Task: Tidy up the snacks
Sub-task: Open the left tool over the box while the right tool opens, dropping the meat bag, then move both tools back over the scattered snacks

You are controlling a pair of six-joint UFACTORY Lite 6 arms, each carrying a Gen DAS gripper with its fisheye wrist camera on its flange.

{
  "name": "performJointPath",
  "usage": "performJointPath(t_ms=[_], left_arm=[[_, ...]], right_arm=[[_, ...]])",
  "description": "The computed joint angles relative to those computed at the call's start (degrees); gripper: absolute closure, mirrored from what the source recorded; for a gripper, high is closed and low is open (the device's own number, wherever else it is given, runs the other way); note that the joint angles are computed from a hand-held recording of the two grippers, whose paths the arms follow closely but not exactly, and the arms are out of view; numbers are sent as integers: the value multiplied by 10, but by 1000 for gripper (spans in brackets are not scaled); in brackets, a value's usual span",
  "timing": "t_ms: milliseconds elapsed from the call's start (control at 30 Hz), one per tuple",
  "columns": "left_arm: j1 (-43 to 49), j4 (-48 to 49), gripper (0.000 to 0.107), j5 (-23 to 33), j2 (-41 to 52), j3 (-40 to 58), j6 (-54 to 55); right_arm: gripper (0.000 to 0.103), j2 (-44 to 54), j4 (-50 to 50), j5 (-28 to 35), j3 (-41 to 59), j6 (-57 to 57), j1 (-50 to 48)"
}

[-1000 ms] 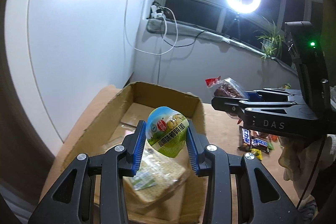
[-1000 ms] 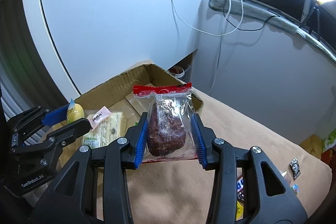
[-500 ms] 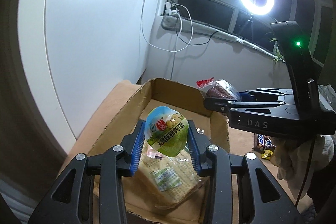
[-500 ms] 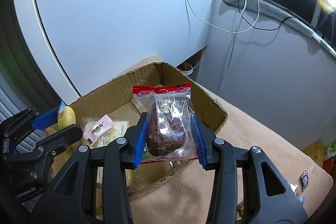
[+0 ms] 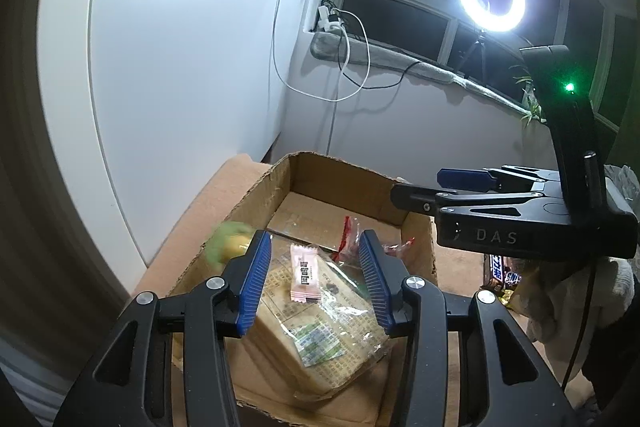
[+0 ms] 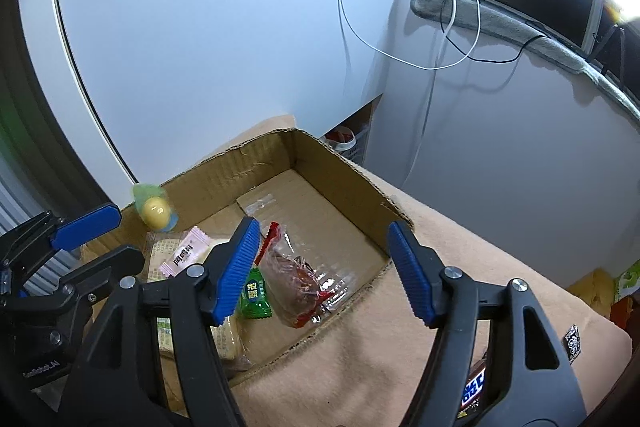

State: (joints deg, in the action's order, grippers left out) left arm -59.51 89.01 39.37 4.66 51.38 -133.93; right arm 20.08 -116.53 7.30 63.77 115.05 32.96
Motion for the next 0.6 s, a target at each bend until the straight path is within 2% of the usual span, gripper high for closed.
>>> performJointPath(t_ms=[600], left_arm=[[-22, -12, 61, 9, 30, 50, 22]], right_arm=[[33, -127, -60, 14, -115, 57, -33]])
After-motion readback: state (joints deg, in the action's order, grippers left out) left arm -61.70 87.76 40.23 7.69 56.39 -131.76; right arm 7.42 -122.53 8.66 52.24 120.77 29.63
